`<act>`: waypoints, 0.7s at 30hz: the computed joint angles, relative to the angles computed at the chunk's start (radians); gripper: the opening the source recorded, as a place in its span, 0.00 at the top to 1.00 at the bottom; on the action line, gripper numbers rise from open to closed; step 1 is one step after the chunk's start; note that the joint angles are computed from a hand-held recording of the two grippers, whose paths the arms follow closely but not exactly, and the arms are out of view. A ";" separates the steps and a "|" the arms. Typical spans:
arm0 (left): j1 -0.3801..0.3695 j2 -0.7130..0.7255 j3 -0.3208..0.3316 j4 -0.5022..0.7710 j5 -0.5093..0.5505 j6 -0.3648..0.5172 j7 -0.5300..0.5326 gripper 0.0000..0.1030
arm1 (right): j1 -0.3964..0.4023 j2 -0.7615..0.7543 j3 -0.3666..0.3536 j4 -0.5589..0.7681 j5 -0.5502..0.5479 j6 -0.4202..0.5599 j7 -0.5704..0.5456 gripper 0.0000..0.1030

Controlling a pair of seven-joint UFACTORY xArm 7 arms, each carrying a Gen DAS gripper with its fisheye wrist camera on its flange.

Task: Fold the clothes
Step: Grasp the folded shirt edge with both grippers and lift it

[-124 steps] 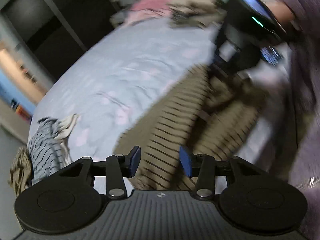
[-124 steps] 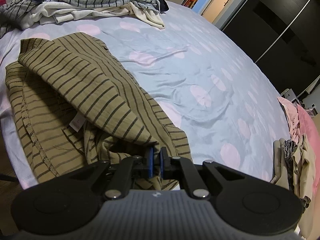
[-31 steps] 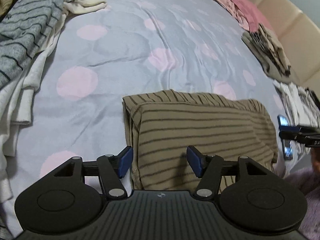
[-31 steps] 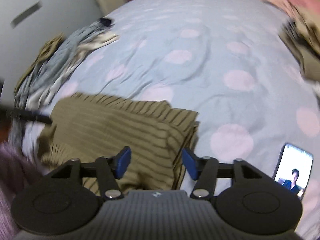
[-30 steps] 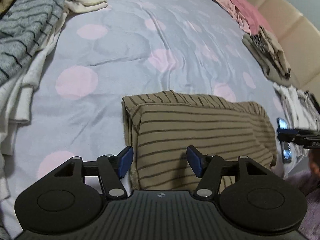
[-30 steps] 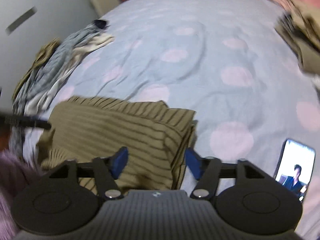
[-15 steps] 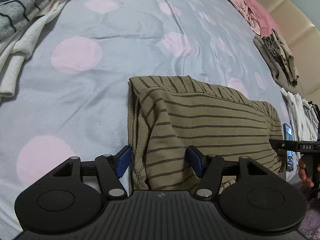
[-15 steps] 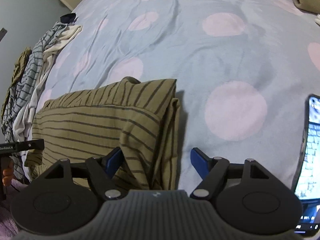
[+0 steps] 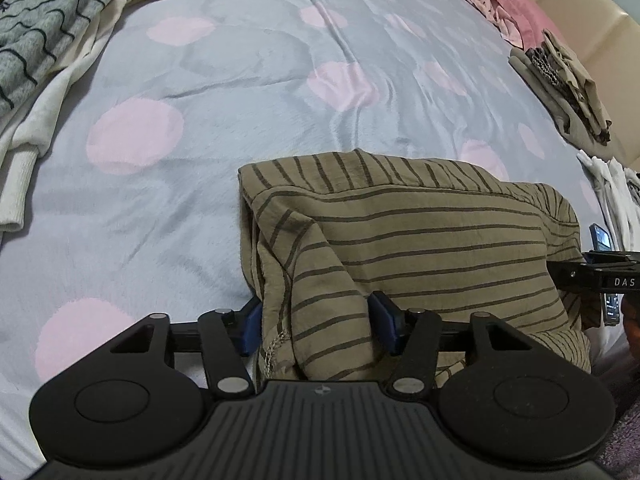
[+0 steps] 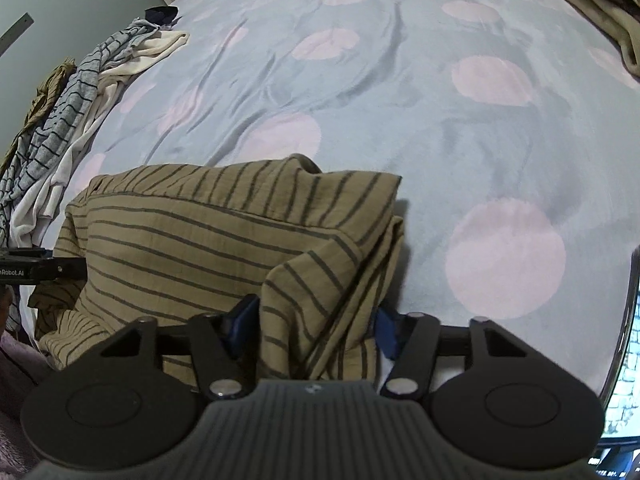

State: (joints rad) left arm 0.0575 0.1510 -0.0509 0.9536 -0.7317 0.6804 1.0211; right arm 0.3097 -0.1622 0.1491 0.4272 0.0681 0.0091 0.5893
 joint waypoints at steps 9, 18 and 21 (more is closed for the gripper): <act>-0.014 -0.037 -0.005 -0.037 -0.045 -0.036 0.061 0.79 | 0.000 -0.021 0.009 -0.018 -0.014 -0.038 0.043 0.83; -0.033 -0.115 0.016 -0.087 -0.127 -0.053 0.131 0.91 | -0.135 -0.080 0.149 -0.028 -0.108 -0.027 0.179 0.89; -0.040 -0.153 0.032 -0.107 -0.170 -0.049 0.165 0.91 | -0.124 -0.122 0.144 -0.051 -0.108 -0.045 0.208 0.89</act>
